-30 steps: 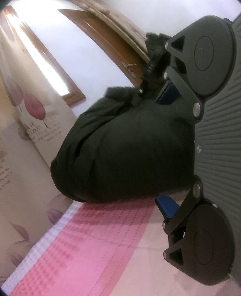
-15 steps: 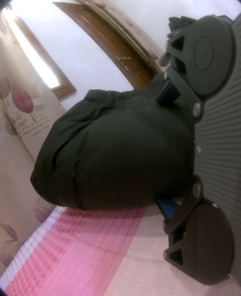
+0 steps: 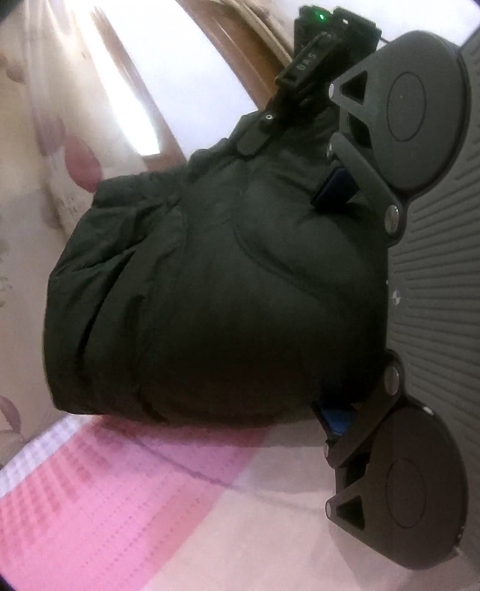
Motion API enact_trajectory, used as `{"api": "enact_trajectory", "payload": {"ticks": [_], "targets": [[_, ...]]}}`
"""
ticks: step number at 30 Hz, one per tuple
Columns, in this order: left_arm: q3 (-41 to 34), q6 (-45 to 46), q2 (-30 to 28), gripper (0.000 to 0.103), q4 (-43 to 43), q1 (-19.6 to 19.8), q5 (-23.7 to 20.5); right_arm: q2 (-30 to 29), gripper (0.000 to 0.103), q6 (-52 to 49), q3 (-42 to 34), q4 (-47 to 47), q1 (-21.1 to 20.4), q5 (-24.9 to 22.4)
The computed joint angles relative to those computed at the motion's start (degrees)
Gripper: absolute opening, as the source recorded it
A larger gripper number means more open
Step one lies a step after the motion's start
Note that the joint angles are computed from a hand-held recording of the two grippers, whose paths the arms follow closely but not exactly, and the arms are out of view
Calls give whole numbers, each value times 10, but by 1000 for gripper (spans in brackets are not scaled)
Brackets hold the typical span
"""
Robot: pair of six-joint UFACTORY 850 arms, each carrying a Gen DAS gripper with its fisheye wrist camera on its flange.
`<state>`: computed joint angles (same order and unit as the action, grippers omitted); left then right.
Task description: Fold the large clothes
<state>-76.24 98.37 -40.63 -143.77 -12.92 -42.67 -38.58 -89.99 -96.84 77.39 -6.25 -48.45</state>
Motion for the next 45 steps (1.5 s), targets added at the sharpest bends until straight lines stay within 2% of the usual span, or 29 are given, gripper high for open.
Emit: {"api": "enact_trajectory", "payload": {"ticks": [2, 5, 7, 10, 15, 18, 20, 21, 22, 24, 27, 29, 31, 33, 38, 41, 44, 45], "targets": [[-1, 49, 10, 103, -10, -10, 15, -3, 22, -27, -2, 22, -15, -7], [-4, 107, 13, 103, -6, -20, 1, -30, 22, 5, 4, 51, -59, 15], [-14, 94, 8, 103, 7, -22, 4, -51, 22, 35, 14, 87, -93, 4], [-36, 44, -5, 103, 36, -23, 21, -66, 22, 38, 52, 167, -142, -58], [-62, 27, -21, 103, 52, -25, 44, -65, 22, 31, 81, 181, -164, -69], [-93, 0, -37, 103, 89, -26, 61, -59, 24, 14, 75, 169, -160, -54], [-106, 5, -45, 103, 91, -28, 68, -58, 43, 4, 76, 173, -154, -27], [-106, 11, -48, 103, 87, -29, 65, -54, 65, 3, 79, 176, -148, -10], [-111, 8, -52, 103, 88, -29, 66, -53, 80, -5, 81, 178, -143, 10], [-127, -22, -63, 103, 111, -29, 68, -54, 81, -18, 87, 187, -138, 27], [-142, -41, -75, 103, 123, -30, 67, -74, 80, 52, 66, 143, -137, 15], [-147, -36, -79, 103, 125, -29, 61, -100, 80, 121, 40, 118, -141, -13], [-144, -31, -80, 102, 125, -26, 49, -103, 70, 134, 38, 114, -140, -20], [-130, -13, -73, 102, 109, -22, 37, -105, 70, 164, 41, 113, -139, -46], [-46, 53, -12, 102, 65, 2, 40, -89, 69, 163, 84, 130, -117, -113], [17, 61, 31, 102, 56, 25, 38, -83, 69, 152, 102, 129, -98, -145], [75, 114, 71, 99, -3, 36, 31, -71, 72, 127, 121, 141, -81, -135], [92, 142, 86, 99, -34, 36, 23, -62, 80, 116, 128, 143, -75, -119]]}}
